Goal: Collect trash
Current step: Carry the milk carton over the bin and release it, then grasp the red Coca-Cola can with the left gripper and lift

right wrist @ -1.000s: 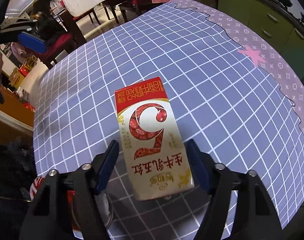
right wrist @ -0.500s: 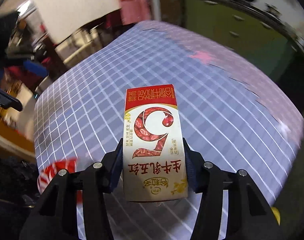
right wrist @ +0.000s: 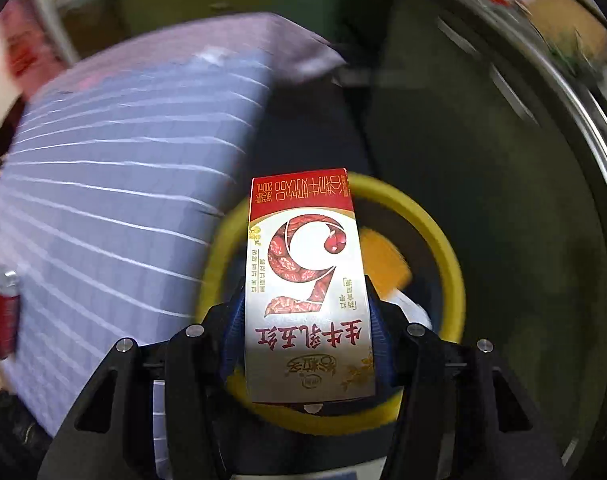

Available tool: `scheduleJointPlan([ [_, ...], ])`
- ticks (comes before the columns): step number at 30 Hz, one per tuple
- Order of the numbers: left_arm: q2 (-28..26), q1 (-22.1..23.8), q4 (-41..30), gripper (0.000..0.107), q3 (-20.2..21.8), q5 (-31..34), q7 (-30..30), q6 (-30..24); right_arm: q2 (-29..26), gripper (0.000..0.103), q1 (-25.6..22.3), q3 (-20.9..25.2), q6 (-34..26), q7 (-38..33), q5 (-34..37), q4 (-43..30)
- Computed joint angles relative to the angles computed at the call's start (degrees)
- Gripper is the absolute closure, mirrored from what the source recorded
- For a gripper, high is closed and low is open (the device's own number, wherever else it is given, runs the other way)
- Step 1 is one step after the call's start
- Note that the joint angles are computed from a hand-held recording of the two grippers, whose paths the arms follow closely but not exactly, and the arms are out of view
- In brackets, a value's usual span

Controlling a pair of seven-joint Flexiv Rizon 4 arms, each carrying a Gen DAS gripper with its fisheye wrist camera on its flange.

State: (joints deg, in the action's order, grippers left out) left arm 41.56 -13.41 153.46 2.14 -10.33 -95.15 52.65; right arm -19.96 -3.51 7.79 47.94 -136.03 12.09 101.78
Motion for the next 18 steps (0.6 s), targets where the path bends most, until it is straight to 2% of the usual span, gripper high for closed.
scheduleJointPlan([
  [3,-0.5,-0.2,-0.4,0.038,-0.3,0.0,0.0,-0.4,-2.7,0.05,0.2,-1.3,-0.5,3.2,-1.1,-1.8],
  [4,-0.8,-0.2,-0.6,0.038,-0.5,0.0,-0.1,-0.6,-3.6,0.047,0.4,-1.6,-0.6,4.6,-1.7,-2.3],
  [5,-1.0,-0.4,-0.8,0.038,-0.6,0.0,-0.1,-0.7,-3.9,0.038,0.4,-1.7,-0.2,5.5,-2.2,-2.4],
  [8,-2.0,-0.5,-1.3,0.035,-1.1,0.0,-0.4,-1.1,-3.9,0.034,-0.1,-1.4,2.2,7.4,-2.8,-1.9],
  [11,-3.9,-0.7,-2.1,0.033,-1.8,-0.2,-1.1,-1.7,-2.4,0.034,-1.4,-0.4,1.2,7.9,-1.0,-1.9],
  [18,-10.2,-0.9,-4.5,0.032,-4.2,0.4,-4.2,-3.5,4.2,0.033,-2.6,0.4,-1.6,4.0,3.5,2.3],
])
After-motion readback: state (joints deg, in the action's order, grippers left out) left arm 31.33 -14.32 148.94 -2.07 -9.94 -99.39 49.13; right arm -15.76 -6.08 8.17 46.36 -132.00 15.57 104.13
